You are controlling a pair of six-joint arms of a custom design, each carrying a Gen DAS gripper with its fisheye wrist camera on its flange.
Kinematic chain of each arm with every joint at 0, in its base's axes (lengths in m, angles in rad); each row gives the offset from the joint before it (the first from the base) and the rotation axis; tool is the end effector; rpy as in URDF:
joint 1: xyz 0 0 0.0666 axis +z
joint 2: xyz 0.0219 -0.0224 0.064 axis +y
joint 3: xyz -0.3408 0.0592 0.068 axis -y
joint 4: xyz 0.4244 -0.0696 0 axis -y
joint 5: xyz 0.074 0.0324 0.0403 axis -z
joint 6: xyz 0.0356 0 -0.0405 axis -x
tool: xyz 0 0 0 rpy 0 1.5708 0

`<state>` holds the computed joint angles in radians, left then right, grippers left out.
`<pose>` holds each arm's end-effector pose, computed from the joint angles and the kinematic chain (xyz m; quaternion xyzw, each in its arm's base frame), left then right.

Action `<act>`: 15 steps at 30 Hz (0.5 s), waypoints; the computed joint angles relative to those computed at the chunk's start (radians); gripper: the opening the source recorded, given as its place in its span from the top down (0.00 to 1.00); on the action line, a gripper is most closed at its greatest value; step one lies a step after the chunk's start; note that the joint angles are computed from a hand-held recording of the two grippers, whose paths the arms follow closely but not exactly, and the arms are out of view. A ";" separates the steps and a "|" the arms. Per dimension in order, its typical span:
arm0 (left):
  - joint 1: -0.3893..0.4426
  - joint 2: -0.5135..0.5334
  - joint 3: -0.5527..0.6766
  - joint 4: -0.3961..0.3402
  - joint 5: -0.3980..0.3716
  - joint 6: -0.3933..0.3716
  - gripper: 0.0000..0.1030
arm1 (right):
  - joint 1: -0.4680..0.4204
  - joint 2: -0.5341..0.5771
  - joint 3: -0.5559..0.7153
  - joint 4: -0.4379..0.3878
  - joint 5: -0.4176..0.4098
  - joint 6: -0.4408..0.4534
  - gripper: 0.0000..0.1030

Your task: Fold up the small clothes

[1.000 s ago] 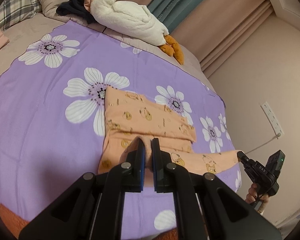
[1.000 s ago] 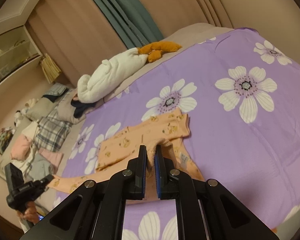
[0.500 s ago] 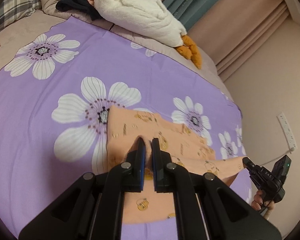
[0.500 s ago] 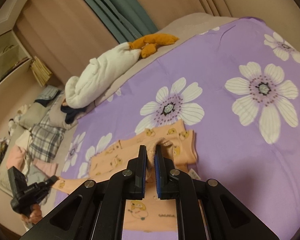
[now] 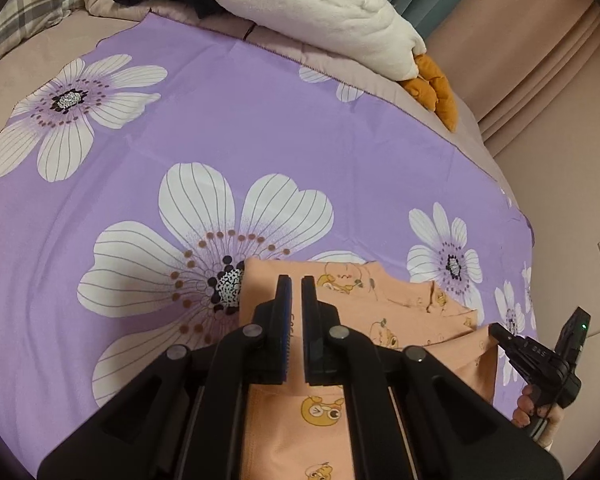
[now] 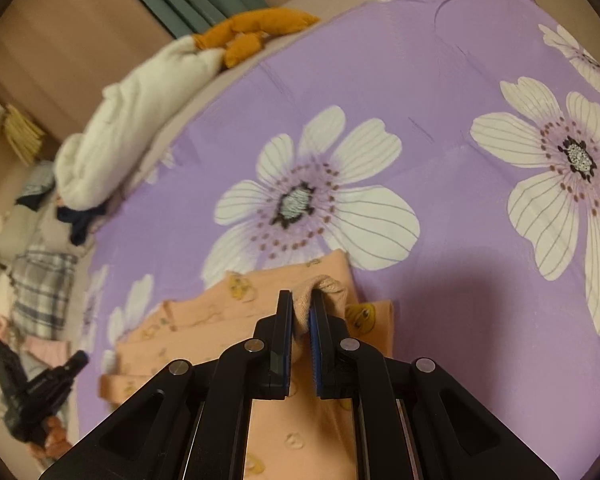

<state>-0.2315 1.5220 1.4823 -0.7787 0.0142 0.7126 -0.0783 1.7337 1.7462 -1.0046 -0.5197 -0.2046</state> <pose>0.5565 -0.1321 0.3773 -0.2190 0.9039 -0.1729 0.3242 0.6253 -0.0317 0.3732 0.0580 0.9273 0.2632 0.2597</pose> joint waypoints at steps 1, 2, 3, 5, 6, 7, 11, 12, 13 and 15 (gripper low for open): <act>0.000 -0.003 -0.003 0.000 0.000 -0.006 0.97 | 0.001 0.009 0.004 -0.006 0.006 -0.002 0.91; 0.001 -0.007 -0.007 -0.007 -0.001 -0.011 0.97 | 0.002 0.021 0.016 -0.013 0.006 -0.002 0.91; 0.000 -0.010 -0.007 -0.019 -0.005 -0.010 0.97 | 0.002 0.029 0.023 -0.029 0.012 -0.002 0.91; 0.000 -0.029 -0.026 -0.025 0.000 -0.011 0.94 | -0.004 0.036 0.027 -0.029 0.003 -0.010 0.91; -0.001 -0.038 -0.036 -0.025 0.009 -0.013 0.93 | -0.009 0.030 0.017 -0.023 -0.007 -0.014 0.91; -0.002 -0.047 -0.044 -0.028 0.016 -0.017 0.89 | -0.012 0.027 0.015 -0.022 -0.013 -0.011 0.91; -0.017 -0.087 -0.090 -0.028 0.034 -0.014 0.70 | -0.023 0.016 0.012 -0.031 -0.017 -0.003 0.84; -0.022 -0.096 -0.100 -0.028 0.045 -0.013 0.69 | -0.029 0.006 0.003 -0.025 -0.017 -0.007 0.74; -0.025 -0.104 -0.109 -0.028 0.059 -0.013 0.69 | -0.029 0.002 0.001 -0.015 -0.011 -0.013 0.67; -0.033 -0.120 -0.131 -0.017 0.084 -0.007 0.69 | -0.036 -0.022 -0.017 0.000 0.005 -0.007 0.56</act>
